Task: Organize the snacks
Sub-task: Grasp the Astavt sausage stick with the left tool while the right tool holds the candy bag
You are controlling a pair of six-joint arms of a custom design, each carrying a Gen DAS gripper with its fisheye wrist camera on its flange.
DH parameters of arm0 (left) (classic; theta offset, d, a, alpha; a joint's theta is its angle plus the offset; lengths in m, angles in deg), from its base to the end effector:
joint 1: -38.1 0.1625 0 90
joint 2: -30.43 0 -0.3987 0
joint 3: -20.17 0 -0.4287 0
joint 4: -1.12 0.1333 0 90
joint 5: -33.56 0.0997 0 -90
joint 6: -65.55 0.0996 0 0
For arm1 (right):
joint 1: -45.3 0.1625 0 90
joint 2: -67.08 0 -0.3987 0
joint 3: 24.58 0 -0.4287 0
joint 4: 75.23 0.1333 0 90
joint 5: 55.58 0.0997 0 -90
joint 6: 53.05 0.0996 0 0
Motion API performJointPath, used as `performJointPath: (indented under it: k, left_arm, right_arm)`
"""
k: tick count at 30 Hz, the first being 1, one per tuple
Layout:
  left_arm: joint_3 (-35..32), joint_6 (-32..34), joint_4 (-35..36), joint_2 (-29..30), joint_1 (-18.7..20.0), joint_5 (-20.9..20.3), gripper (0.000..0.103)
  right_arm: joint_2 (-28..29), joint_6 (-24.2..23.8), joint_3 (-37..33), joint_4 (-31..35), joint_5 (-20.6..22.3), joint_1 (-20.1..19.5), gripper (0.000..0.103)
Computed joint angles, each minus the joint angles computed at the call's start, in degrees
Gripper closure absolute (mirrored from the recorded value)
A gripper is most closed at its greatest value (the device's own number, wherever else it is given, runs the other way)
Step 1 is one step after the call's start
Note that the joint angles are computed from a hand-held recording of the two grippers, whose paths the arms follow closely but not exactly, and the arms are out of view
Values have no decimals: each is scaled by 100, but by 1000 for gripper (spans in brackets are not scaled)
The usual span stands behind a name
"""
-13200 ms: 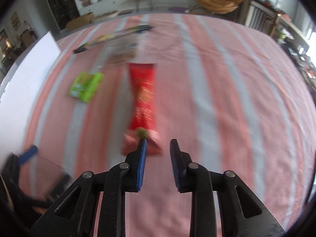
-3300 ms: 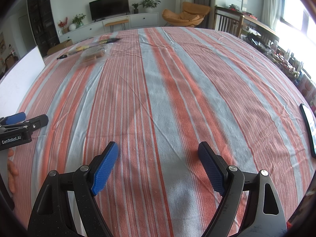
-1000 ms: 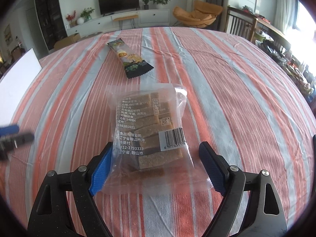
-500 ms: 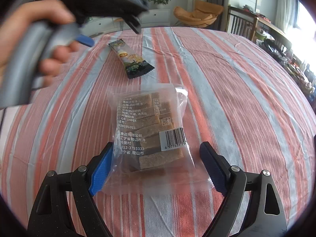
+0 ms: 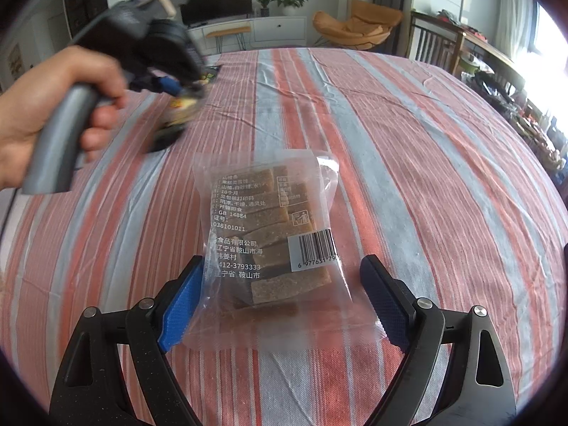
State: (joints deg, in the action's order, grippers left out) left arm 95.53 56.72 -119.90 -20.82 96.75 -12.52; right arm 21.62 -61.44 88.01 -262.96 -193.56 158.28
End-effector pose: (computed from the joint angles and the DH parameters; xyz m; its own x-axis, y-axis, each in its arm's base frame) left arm -0.2166 -0.7445 0.2391 -0.7300 0.1697 -0.6620 0.4093 0.8843 -0.2246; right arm 0.2756 -0.4979 0.0450 -0.7067 -0.0297 0.7069 -0.4439 0.7966 -0.4103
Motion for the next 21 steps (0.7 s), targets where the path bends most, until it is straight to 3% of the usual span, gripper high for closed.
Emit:
performJointPath:
  k: [3,6,12,15,16,17,19,21]
  left_arm:
    - [585,149,107,-581,-25,-42,91]
    - [1192,-19,440,-1263,-111,-377,92]
    - [3049,-388,556,-3024,-510,-750,92]
    - [3800,-532,360,-3687,-731,-702,84]
    - [3940,-599,237,-3718,-784,-634,69]
    - [4109,-677,195,-3837,-819,-549,42]
    - [4282,-798,-73,-3795,-863,-292,16]
    - [4566,-705,-470,-3887,-941,-9,14]
  right_arm:
    - [-28,6,29,-27,58,-17,13]
    - [-46,1,44,-40,89,-29,13]
    - [-11,-35,7,8,-32,-9,13]
    - [0,-22,-13,35,-47,3,13]
    - [0,-24,-12,40,-60,7,13]
    - [6,-14,-19,54,-74,17,13]
    - [5,-6,-22,67,-74,24,13]
    - [6,-5,-23,67,-69,22,13]
